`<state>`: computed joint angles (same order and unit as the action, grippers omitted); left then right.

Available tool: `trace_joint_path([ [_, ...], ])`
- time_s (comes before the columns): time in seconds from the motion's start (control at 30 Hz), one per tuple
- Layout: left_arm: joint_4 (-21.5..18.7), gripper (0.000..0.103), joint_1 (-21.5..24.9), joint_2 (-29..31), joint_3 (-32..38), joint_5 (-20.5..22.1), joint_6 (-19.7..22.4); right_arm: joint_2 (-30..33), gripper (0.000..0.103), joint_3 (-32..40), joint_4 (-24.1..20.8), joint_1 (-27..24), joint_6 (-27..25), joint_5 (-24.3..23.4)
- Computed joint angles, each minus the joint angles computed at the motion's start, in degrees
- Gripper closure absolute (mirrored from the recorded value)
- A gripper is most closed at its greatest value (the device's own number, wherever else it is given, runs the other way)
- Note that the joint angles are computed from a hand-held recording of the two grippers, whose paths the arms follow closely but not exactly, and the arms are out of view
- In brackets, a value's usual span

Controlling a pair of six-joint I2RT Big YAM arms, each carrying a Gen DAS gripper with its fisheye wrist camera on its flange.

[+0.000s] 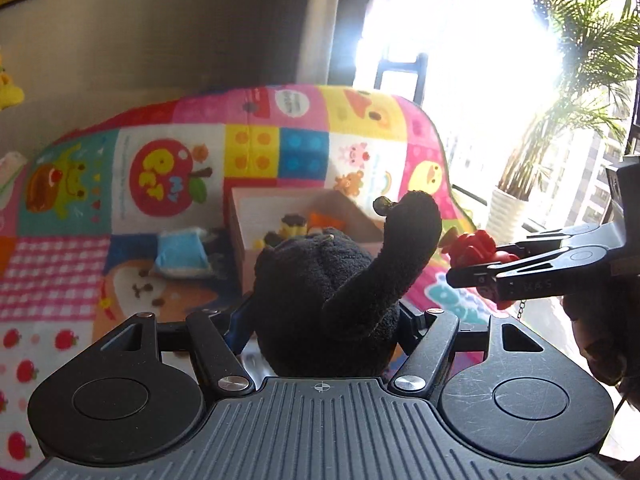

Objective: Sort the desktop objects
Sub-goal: 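Carry the pig and plush toy toward the pink box with both grippers, then lower the pig and plush toy into the pink box and open both grippers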

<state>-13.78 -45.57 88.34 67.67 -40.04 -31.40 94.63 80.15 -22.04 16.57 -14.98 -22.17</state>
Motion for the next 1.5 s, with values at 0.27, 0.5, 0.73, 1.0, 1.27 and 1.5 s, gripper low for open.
trace_joint_path([
  [0.27, 10.1, 0.029, 5.5, 6.6, 10.7, 1.0, 15.0, 5.5, 0.052, 14.4, -0.9, 0.2, 5.6, 0.0],
  [0.5, 9.4, 0.029, 10.2, 9.3, 15.5, 4.5, 14.3, 26.1, 0.052, 45.7, -20.2, 3.5, 9.2, 0.9],
  [0.73, 10.5, 0.029, 13.5, 9.4, 14.5, 7.4, 12.8, 47.1, 0.052, 76.0, -39.2, 6.3, 10.5, 6.3],
  [1.0, 9.2, 0.029, 16.8, 12.1, 15.1, 13.2, 6.5, 40.4, 0.024, 62.8, -29.8, 4.5, 9.5, 5.6],
  [1.27, 6.4, 0.029, 18.0, 17.9, 22.5, 17.3, 5.9, 33.0, 0.016, 50.3, -15.8, 2.3, 10.1, 7.8],
  [1.5, 2.4, 0.007, 19.5, 25.9, 33.5, 11.9, 15.4, 34.1, 0.016, 50.0, -16.6, 1.8, 10.5, 7.6],
])
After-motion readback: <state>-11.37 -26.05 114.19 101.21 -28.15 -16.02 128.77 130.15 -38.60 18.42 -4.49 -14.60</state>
